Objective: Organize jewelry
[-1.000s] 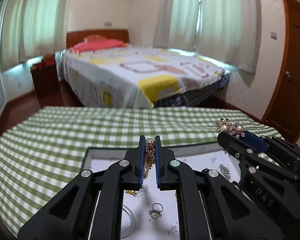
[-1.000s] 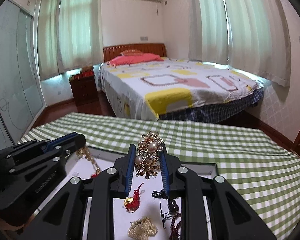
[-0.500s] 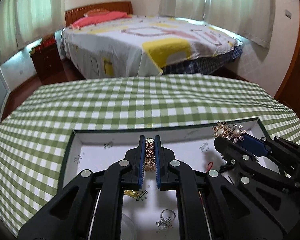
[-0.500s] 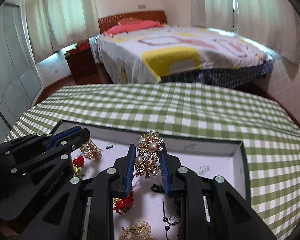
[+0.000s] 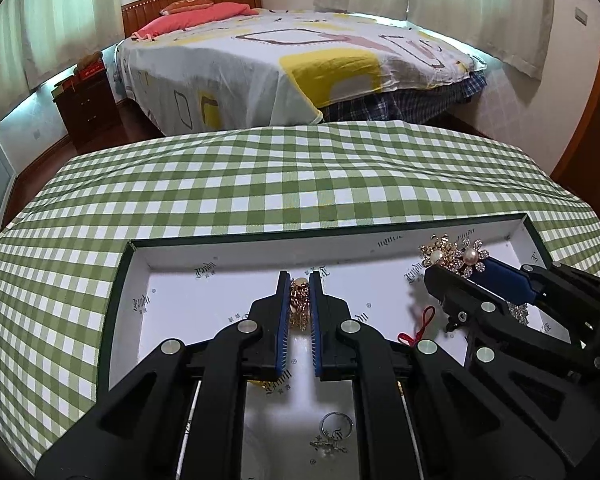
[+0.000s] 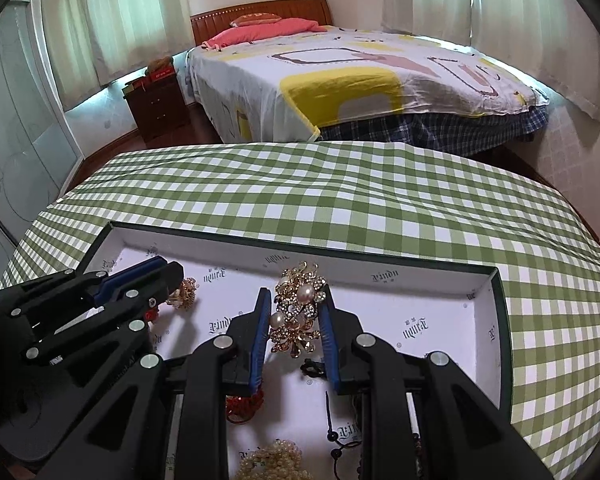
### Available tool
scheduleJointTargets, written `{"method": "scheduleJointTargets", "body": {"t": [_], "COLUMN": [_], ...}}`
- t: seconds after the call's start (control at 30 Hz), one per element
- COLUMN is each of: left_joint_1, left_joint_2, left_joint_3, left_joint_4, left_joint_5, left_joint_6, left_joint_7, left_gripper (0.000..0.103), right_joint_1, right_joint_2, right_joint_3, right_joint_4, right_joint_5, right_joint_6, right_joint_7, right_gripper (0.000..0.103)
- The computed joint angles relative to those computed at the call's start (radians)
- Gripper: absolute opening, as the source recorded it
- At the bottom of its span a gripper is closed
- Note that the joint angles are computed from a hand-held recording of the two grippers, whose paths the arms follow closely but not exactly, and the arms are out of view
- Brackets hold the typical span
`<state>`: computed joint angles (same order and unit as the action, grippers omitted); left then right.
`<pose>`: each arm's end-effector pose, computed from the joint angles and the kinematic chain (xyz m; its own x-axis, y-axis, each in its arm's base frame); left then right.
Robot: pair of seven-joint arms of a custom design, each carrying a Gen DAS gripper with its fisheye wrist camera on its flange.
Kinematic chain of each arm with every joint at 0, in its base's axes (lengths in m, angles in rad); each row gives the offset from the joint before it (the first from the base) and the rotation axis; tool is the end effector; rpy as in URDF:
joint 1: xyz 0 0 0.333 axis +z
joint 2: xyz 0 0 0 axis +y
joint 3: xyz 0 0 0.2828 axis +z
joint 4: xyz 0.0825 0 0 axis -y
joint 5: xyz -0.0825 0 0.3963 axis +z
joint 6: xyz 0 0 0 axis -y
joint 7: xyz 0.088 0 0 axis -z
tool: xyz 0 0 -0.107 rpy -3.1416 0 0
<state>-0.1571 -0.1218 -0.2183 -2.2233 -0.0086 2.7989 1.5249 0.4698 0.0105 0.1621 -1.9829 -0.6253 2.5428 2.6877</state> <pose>0.5273 -0.2102 0.4671 -0.3280 -0.9446 0.0105 -0.7279 0.2456 -0.6402 0.4886 0.3664 0.4803 -0.0205 -0.9939 -0.1085 -0.7589 0.0861 -0.6454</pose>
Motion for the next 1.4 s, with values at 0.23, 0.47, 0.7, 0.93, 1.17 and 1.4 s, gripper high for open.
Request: {"method": "scheduleJointTargets", "body": {"t": [0.23,0.47,0.7,0.93,1.17,1.4], "left_joint_1": [0.004,0.013,0.027,0.06,0.121,0.093], "left_joint_2": [-0.01,-0.011,-0.02,-0.044,-0.096,-0.165], "left_joint_3": [-0.002,-0.002,-0.003,-0.018,-0.068,-0.034], "left_joint_4": [-0.011,-0.008,-0.015,-0.038,-0.078,-0.148], "left_joint_5": [0.012,0.019,0.049,0.129,0.336,0.268], "left_joint_6": [0.006,-0.007,-0.001,0.031,0.066,0.102], "left_joint_7": [-0.013,-0.037,-0.072,-0.156,-0.292,-0.229], "left_gripper": [0.02,0.04,0.057,0.081,0.09,0.094], "right_joint_1": [-0.001,-0.005,-0.011,-0.018,-0.02,-0.023], "right_joint_2": [-0.008,-0.013,-0.032,-0.064,-0.1,-0.158], "right_joint_3": [0.0,0.0,0.003,0.014,0.032,0.051], "right_joint_4": [-0.004,-0.01,-0.031,-0.06,-0.082,-0.132], "right_joint_5": [-0.015,-0.023,-0.045,-0.099,-0.152,-0.169], "right_joint_6": [-0.006,-0.009,-0.013,-0.042,-0.083,-0.125], "right_joint_7": [0.023,0.04,0.079,0.128,0.172,0.217], "right_gripper": [0.033,0.033,0.043,0.066,0.08,0.084]}}
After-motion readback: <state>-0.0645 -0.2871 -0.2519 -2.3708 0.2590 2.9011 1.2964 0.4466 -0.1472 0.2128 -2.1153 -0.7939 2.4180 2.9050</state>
